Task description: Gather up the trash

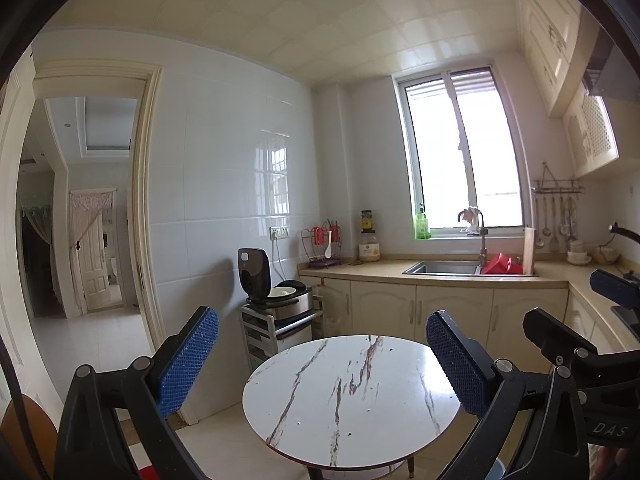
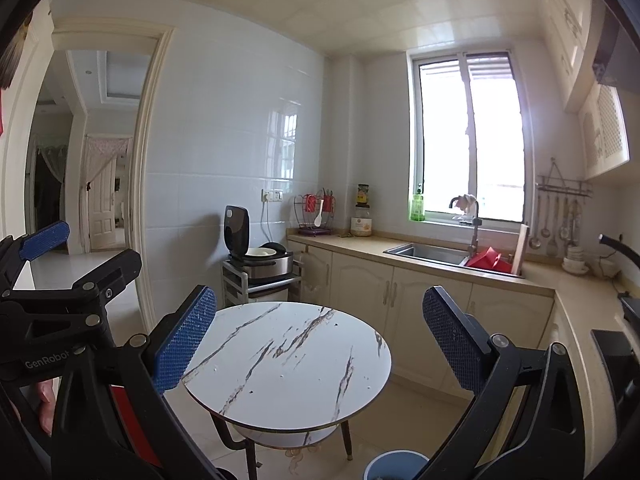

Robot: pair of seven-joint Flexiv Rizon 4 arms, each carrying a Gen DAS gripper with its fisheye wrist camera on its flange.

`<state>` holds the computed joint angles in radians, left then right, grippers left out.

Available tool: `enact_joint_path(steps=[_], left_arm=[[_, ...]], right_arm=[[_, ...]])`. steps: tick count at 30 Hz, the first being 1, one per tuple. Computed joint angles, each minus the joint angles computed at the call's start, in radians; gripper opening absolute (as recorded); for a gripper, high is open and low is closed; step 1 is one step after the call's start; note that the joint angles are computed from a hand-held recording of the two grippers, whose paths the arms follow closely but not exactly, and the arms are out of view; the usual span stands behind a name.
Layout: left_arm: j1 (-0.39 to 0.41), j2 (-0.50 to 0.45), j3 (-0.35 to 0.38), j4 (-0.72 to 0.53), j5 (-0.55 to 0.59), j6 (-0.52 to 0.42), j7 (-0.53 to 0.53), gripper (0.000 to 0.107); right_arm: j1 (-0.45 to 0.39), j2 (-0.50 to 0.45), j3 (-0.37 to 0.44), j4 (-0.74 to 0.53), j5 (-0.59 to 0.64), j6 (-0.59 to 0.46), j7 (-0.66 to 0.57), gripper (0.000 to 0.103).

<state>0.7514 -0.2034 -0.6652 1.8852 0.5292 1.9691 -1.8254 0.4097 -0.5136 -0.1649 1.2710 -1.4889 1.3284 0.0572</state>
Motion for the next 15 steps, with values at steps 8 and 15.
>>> enact_joint_path(steps=[8,15], left_arm=[[-0.004,-0.016,-0.003,-0.010,-0.015,-0.002,0.026,0.102],[-0.004,-0.030,-0.014,-0.015,-0.040,-0.007,0.062,0.102]], right_arm=[[-0.001,0.002,0.002,0.002,-0.001,0.000,0.000,0.103],[0.001,0.004,0.005,0.010,0.009,-0.008,-0.007,0.103]])
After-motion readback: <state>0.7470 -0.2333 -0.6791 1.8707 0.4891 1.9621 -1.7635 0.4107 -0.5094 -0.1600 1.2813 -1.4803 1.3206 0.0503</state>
